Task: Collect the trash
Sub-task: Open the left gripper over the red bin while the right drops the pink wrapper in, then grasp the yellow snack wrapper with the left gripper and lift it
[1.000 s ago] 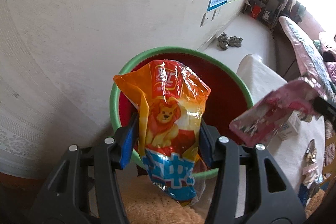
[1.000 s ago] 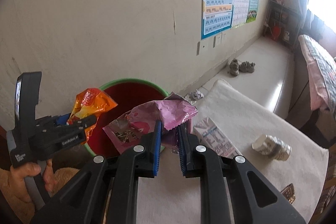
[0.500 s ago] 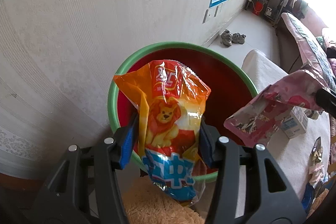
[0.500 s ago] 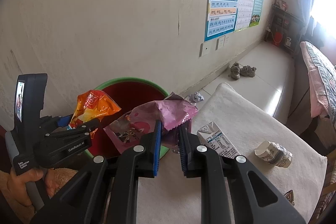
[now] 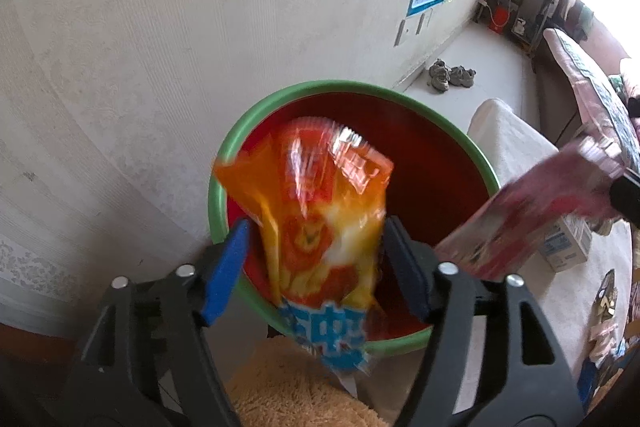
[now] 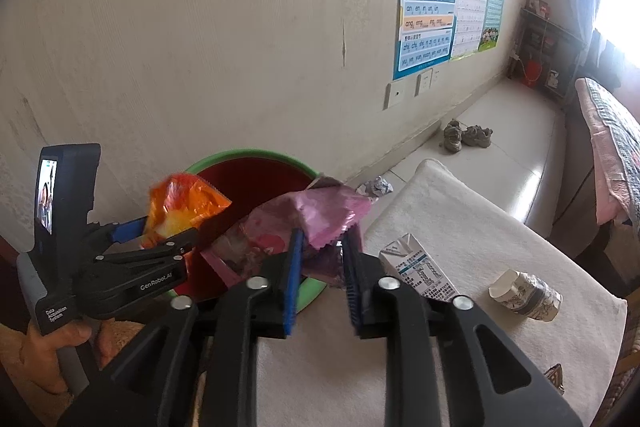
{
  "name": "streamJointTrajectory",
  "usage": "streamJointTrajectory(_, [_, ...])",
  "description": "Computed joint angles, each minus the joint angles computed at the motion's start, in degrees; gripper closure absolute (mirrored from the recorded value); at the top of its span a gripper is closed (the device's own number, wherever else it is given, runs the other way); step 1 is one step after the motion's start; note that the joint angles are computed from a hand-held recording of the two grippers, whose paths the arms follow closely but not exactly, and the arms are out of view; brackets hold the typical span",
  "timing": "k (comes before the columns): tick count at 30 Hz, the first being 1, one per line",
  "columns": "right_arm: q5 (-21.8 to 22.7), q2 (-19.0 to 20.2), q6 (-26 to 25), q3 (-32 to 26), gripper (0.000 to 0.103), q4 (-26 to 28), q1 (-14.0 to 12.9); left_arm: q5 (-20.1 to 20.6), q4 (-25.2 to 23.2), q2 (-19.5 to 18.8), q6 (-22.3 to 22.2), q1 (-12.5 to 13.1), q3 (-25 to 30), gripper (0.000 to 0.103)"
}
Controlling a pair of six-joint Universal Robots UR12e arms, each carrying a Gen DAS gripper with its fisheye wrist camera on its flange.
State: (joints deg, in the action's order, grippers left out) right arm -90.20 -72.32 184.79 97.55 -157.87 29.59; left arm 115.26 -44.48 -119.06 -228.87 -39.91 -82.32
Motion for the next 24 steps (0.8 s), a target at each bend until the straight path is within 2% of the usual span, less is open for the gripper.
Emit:
streamJointTrajectory(2, [0.33,-0.07,0.31,0.17,0.059,-0.70,-0.14,0.49,0.19,0.10,-0.48,-0.04,-0.12,0.030])
streamJointTrajectory(9, [0.56,-0.99,0.96,0.98,0.055,-1.12,-0.70,1.20,0.40,0.34,-0.24,-0.48,-0.21,0.028])
streamJointTrajectory(16, [0.27,-4.73,3.93,4.40,0.045,-1.01,-2.79,0.31,1.55,0.69,0.69,-1.45,0.11,0.028])
streamJointTrajectory(18, [-0.30,-6.46,4.86,6.10,0.036,-1.05,-3.64,-0.50,2.05,0.63,1.51,-1.94,0.35,0.028])
streamJointTrajectory(21, [-0.58,-9.11,6.03,8.79,0.031,-0.33,-5.10,-2.27,2.44,0.37,3.29,-2.84,0.89,0.028])
streamJointTrajectory(24, [-0.25,-11.96,6.81,11.45,0.029,2.88,-6.98,-5.64,2.37,-0.19,6.81,-3.79,1.85,0.028])
